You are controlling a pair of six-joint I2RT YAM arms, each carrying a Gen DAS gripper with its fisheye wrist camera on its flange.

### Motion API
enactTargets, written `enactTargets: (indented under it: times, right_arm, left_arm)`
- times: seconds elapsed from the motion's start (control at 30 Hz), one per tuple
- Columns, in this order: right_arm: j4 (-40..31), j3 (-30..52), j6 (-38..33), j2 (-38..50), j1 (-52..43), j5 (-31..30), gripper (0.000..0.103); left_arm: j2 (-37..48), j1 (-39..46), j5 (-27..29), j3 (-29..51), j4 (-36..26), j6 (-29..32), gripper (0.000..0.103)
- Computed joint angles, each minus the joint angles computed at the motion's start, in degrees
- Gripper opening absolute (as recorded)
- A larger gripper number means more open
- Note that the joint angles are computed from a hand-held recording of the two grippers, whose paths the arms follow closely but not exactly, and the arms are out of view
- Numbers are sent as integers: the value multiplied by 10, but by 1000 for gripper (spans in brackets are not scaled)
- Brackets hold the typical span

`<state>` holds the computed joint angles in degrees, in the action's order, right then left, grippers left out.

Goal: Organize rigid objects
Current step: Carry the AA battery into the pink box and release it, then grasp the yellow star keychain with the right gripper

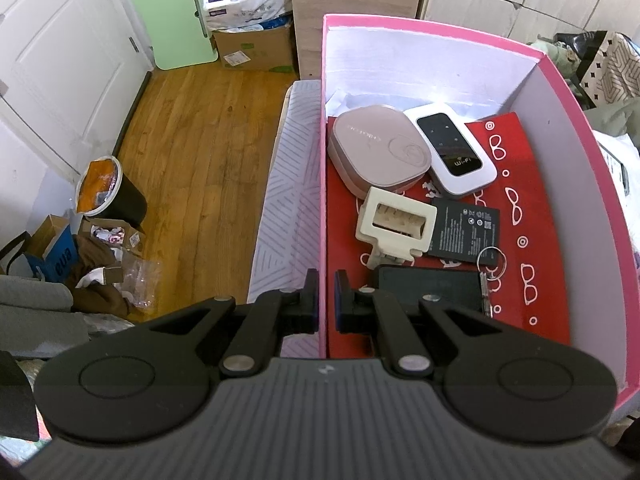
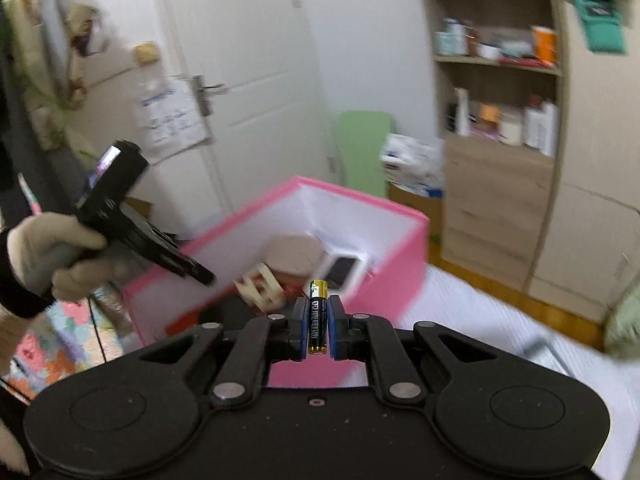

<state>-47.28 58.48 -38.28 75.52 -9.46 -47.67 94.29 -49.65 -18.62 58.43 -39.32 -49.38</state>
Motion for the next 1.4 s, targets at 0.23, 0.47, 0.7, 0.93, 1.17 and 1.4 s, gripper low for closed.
enactTargets:
  times: [0.23,0.47,0.7,0.93,1.17,1.4]
  right_arm:
    - [47,54,52,92,143,88,12]
    - [94,15,59,91,214,187,12]
    - [107,20,79,78,204,208,14]
    - [57,34,81,66,116,109,15]
    - [-8,1,29,23,-17,48,26]
    - [-58,-38,-53,31,-153,73,29]
  left_arm:
    - [6,0,0,7,-2,3,6]
    - [-1,2,2,-2,6,7,6]
    - [1,2,2,-1,7,10,6]
    - [9,4,5,5,6,13,7]
    - [11,6,6,5,8,10,7]
    - [17,-4,-5,9,2,5,8]
